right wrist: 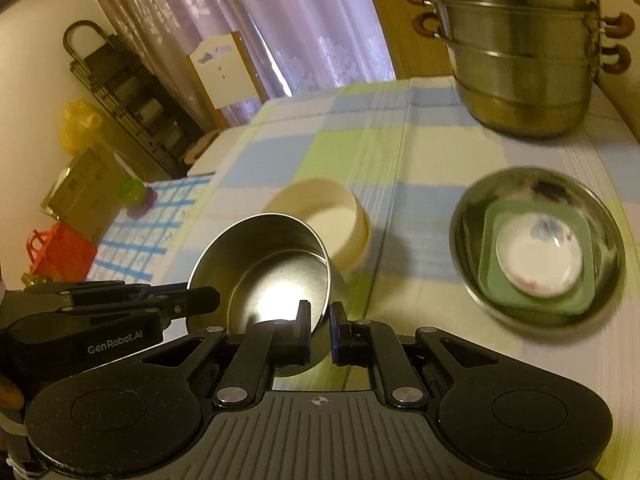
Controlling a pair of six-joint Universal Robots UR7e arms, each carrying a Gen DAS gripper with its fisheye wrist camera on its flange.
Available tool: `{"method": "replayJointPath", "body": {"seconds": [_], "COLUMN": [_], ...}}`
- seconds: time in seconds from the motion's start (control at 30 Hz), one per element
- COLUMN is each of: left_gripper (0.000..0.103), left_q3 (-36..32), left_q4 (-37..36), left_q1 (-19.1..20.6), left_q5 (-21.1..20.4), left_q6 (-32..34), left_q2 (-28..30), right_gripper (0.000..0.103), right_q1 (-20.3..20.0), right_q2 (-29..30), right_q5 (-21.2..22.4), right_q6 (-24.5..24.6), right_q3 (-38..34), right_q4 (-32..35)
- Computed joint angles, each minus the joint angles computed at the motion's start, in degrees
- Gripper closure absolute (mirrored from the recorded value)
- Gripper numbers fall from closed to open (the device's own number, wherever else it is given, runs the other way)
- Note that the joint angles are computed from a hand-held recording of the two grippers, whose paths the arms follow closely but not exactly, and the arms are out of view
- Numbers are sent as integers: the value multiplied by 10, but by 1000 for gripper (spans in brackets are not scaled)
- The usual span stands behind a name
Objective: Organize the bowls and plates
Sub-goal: 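Lift the steel bowl and carry it toward the stacked bowls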
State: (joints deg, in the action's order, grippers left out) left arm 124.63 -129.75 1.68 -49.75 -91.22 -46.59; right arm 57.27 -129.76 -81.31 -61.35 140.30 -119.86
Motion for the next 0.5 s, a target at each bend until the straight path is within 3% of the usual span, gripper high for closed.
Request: {"method": "replayJointPath", "body": {"seconds": [0.3, 0.5], "left_gripper": [94, 94], "left_q3": [-1, 5], "left_q4": [-5, -27], "left_q1": [46, 76], "left_q5": [46, 60], "left_q6": [39, 64], "left_q2": [-13, -19], "right_gripper": [94, 94], "right_q1": [78, 103], "right_q2": [100, 151], "right_q5": [-15, -26], "right_q6": [73, 92], "right_q3": [-12, -15], "right_q4": [-106, -158]}}
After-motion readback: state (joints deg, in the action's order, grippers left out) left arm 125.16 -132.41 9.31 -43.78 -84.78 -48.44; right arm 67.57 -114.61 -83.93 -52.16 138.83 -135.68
